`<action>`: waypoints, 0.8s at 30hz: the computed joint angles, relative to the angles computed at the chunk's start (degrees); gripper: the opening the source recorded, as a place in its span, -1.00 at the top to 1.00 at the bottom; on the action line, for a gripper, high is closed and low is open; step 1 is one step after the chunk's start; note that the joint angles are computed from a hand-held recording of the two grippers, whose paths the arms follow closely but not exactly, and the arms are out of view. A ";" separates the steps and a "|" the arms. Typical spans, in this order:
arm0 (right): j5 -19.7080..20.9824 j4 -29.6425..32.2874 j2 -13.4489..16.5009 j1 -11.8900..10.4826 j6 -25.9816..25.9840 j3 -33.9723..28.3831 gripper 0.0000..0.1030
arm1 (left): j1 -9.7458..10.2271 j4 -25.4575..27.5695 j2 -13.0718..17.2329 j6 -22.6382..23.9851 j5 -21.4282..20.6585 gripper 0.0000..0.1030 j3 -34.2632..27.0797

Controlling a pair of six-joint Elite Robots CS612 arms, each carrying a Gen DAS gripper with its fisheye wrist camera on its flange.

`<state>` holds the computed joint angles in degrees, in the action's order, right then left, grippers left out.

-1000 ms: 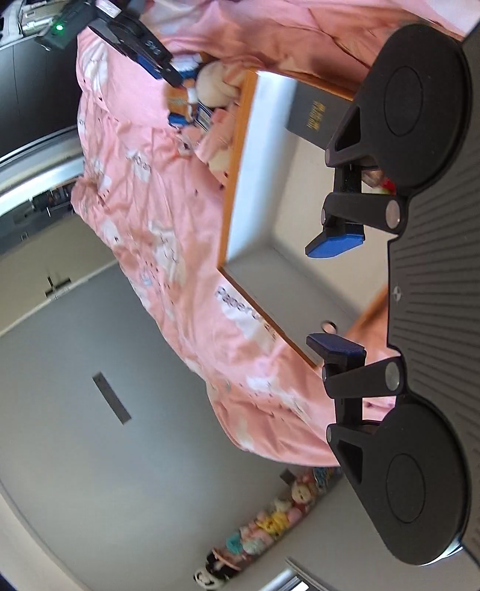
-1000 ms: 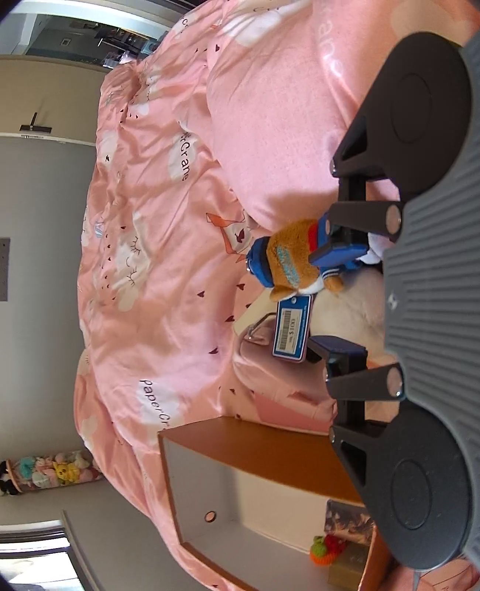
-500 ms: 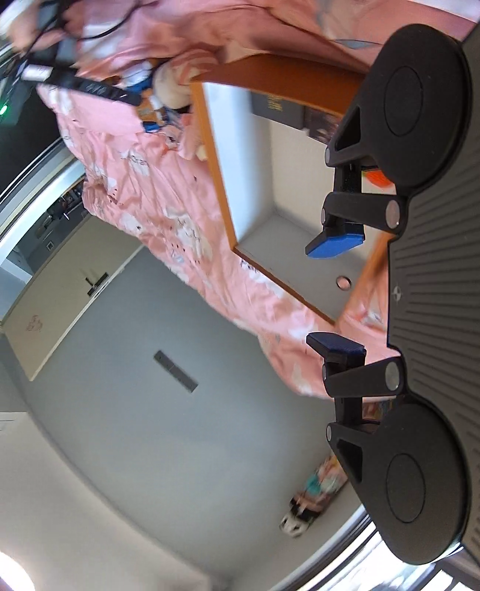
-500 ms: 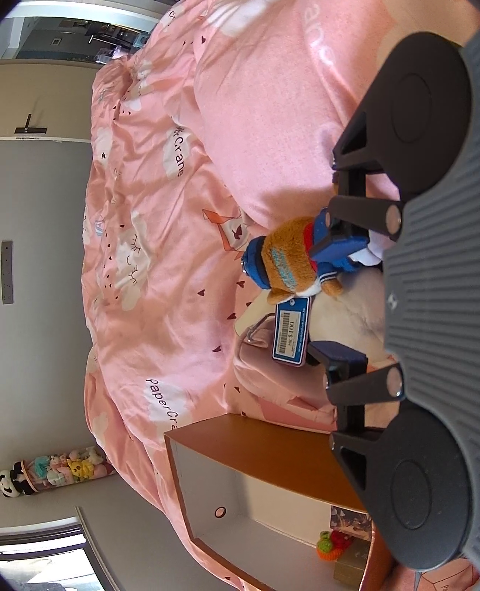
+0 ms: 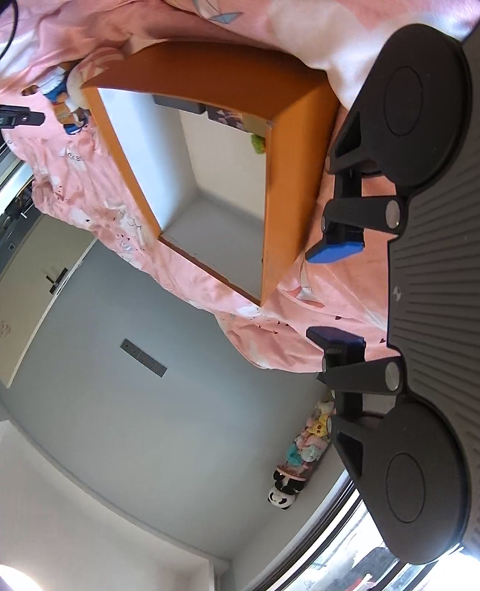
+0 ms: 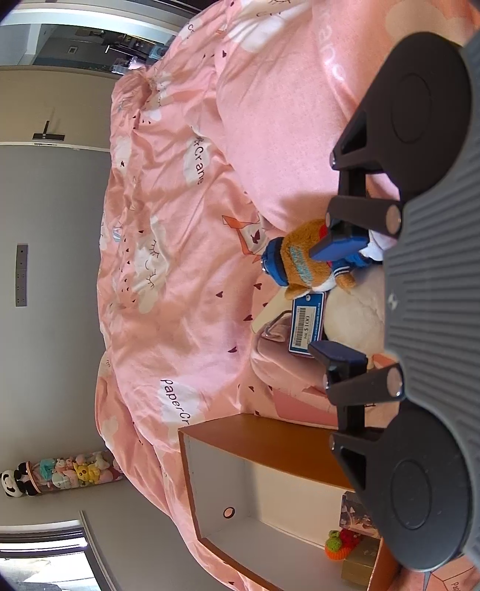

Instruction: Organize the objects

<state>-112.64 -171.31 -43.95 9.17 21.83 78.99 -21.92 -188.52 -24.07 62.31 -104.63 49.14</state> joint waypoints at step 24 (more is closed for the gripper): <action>1.27 18.82 1.83 -1.99 -7.62 -5.94 0.00 | -3.42 19.18 1.67 -15.61 -10.03 -0.10 -13.38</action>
